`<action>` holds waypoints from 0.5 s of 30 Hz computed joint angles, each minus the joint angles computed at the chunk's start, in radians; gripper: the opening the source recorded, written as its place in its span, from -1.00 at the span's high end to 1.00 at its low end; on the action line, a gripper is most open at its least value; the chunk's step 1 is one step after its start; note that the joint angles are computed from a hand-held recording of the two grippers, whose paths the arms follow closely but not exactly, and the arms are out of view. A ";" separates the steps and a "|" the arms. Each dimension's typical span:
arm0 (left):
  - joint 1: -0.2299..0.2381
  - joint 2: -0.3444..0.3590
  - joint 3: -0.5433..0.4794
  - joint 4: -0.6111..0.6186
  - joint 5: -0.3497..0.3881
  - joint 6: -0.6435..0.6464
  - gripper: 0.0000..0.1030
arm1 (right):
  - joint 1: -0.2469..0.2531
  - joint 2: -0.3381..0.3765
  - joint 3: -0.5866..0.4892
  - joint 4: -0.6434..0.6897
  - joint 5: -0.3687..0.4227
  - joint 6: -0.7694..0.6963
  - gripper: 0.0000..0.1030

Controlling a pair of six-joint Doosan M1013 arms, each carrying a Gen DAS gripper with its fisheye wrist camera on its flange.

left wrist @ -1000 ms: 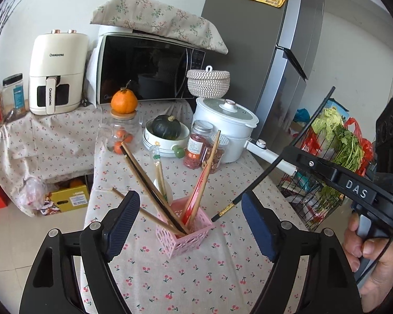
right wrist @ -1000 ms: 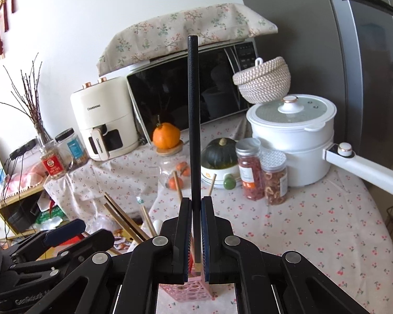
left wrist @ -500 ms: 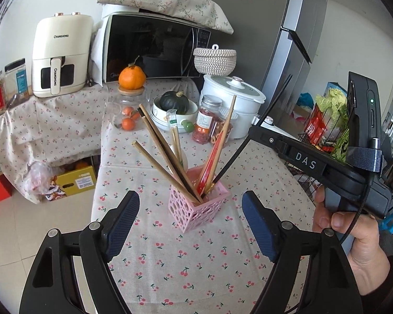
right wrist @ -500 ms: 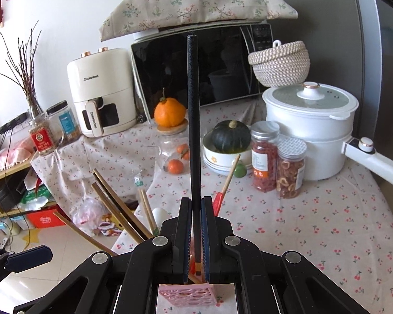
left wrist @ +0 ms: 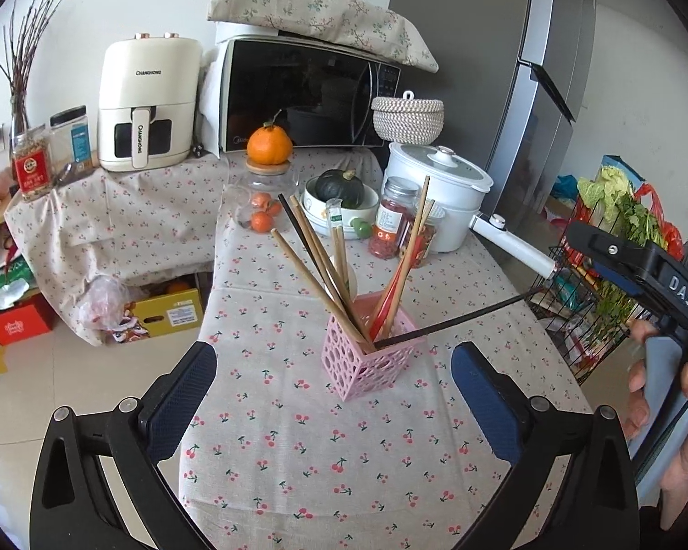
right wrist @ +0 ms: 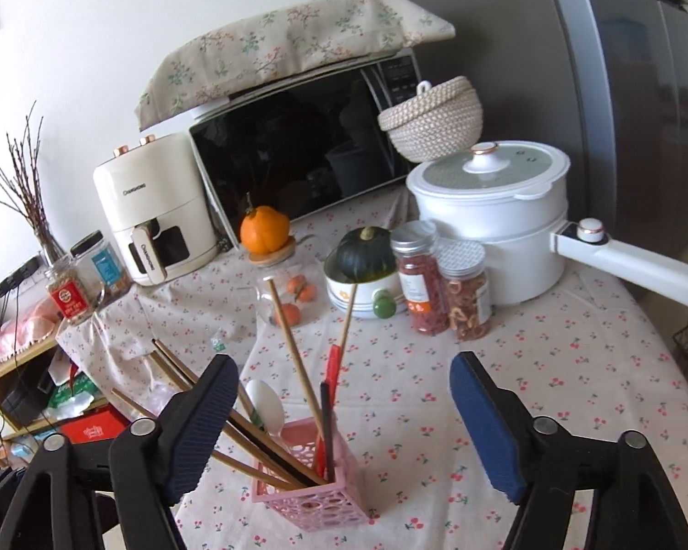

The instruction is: Organize utensils

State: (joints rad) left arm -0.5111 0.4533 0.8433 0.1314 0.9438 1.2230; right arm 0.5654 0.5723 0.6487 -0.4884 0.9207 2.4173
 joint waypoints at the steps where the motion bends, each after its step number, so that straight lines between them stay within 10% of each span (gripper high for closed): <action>1: -0.007 -0.005 0.006 0.023 0.007 -0.008 -1.00 | 0.006 -0.009 0.009 -0.027 0.020 0.013 -0.91; 15: -0.094 -0.105 0.140 0.228 -0.041 -0.187 -1.00 | 0.117 -0.127 0.185 -0.330 0.251 0.184 -1.00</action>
State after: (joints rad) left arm -0.6051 0.3486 0.9831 0.3595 0.9029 1.0361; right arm 0.6824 0.4449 0.8333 -0.8184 1.1715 2.6017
